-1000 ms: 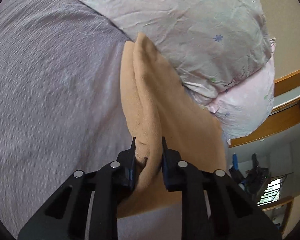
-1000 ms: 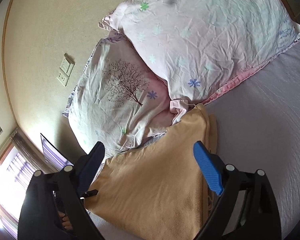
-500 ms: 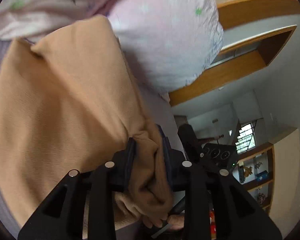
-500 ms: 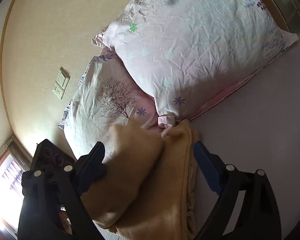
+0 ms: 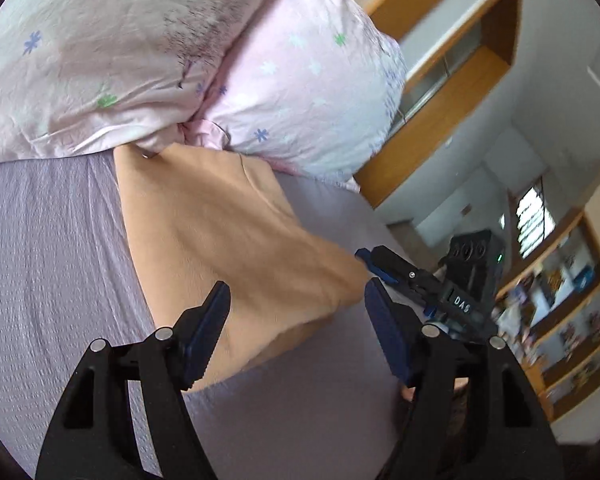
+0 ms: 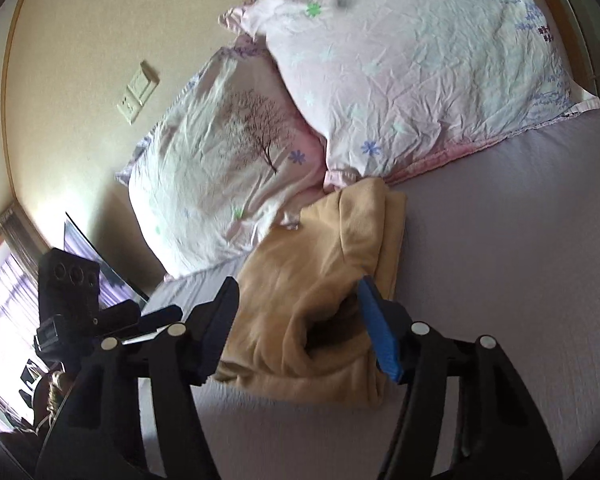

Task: Fold small clothes

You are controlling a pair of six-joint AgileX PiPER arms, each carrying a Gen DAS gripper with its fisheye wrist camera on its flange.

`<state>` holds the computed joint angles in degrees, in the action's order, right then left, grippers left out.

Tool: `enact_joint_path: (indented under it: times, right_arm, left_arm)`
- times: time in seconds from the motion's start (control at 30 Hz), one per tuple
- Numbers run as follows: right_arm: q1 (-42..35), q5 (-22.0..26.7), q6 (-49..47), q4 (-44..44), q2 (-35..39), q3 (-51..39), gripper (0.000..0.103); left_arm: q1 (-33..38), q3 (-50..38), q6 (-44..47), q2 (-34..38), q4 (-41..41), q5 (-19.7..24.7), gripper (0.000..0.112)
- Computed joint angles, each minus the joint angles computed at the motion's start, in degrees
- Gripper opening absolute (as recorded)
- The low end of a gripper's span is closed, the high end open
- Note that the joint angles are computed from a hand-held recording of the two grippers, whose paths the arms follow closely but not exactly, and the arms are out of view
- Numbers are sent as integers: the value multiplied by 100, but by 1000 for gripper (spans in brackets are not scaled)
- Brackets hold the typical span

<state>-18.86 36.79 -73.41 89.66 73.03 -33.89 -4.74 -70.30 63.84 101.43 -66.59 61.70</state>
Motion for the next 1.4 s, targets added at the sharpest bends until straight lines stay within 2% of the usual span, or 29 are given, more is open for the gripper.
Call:
enact_joint_path:
  times: [0.03,0.13,0.17,0.23,0.3,0.33,0.4,0.43,0.47,0.5,0.57,0.63,0.7,0.8,0.83,0.87,0.9,0.93,0.97,1.0,1.03,1.17,1.23,1.3,1.37,1.4]
  right_arm:
    - [248,-319,395,-385,-21,-51,60]
    - [800,-979,1209,-1234,197,-189,9]
    - [846,-1089,1510,-1494,260,-191,8]
    - [647,-995,1645,-1554,306,-80,8]
    - [391,-709,1678,-1553,448,-15,8]
    - [347,-631,1674,-1573,468,11,9]
    - [186,-364,1581,-1491,327,68,22]
    - [-28,-10,1498,-1372,315,47,51]
    - [-233,347,1382,-1180,377,-20,91]
    - [-371,548,1273,-1010,412,-83,101]
    - [-485,713,1192,-859,656,-337,101]
    - [-444,794,1715,-1190,1216,-872,100]
    - [-403,1015,2137,-1433,1831,-1355,93]
    - [-252,981,2406,-1653,2303,-1713,78]
    - [-236,953,2234,-1531,2365,-1714,67]
    - [-258,1070,2090,-1399,2468,-1730,51]
    - [-286,1213,1975,-1262,2590,-1737,49]
    - [-294,1212,1789,-1037,2618,-1649,41]
    - [-279,1193,1607,-842,2593,-1551,38]
    - [-214,1128,1552,-752,2531,-1496,38]
    - [-108,1011,1537,-690,2420,-1444,37]
    - [473,938,1472,-549,2319,-1541,34]
    - [966,727,1550,-622,2464,-1728,37]
    - [1503,184,2282,-1340,2505,-1986,47]
    - [1893,-687,3099,-2048,2007,-1780,62]
    - [2065,-1219,3293,-2179,1544,-1479,64]
  left_arm:
    - [-125,80,106,-31,67,-154,70]
    - [-550,239,113,-7,505,-781,71]
    - [-681,188,-99,107,787,-896,70]
    - [-777,237,-336,274,1136,-989,69]
    - [-677,389,-91,254,1009,-978,67]
    - [-579,378,-97,223,989,-822,67]
    - [-177,440,173,153,547,-383,67]
    - [44,478,343,128,235,-259,68]
    - [228,448,347,125,16,-277,69]
    - [323,371,238,202,-100,-399,76]
    - [419,-144,-531,588,71,-540,78]
    - [426,-811,-1444,1149,412,-376,78]
    - [356,-1383,-1997,1666,629,-125,78]
    - [123,-1906,-2355,2063,852,-63,77]
    - [111,-2012,-2355,2169,770,-23,76]
    - [104,-2147,-2375,2293,686,39,73]
    - [100,-2300,-2526,2418,686,110,65]
    - [99,-2402,-2623,2539,622,126,48]
    - [146,-2402,-2596,2575,530,172,42]
    - [224,-2369,-2477,2570,442,275,34]
    - [316,-2288,-2304,2513,377,345,32]
    - [901,-1599,-1505,1878,404,284,32]
    - [1204,-1460,-1372,1725,576,200,34]
    - [1412,-1246,-1231,1537,798,15,34]
    - [1697,-489,-496,906,677,-297,34]
    - [1719,-138,-116,582,547,-481,34]
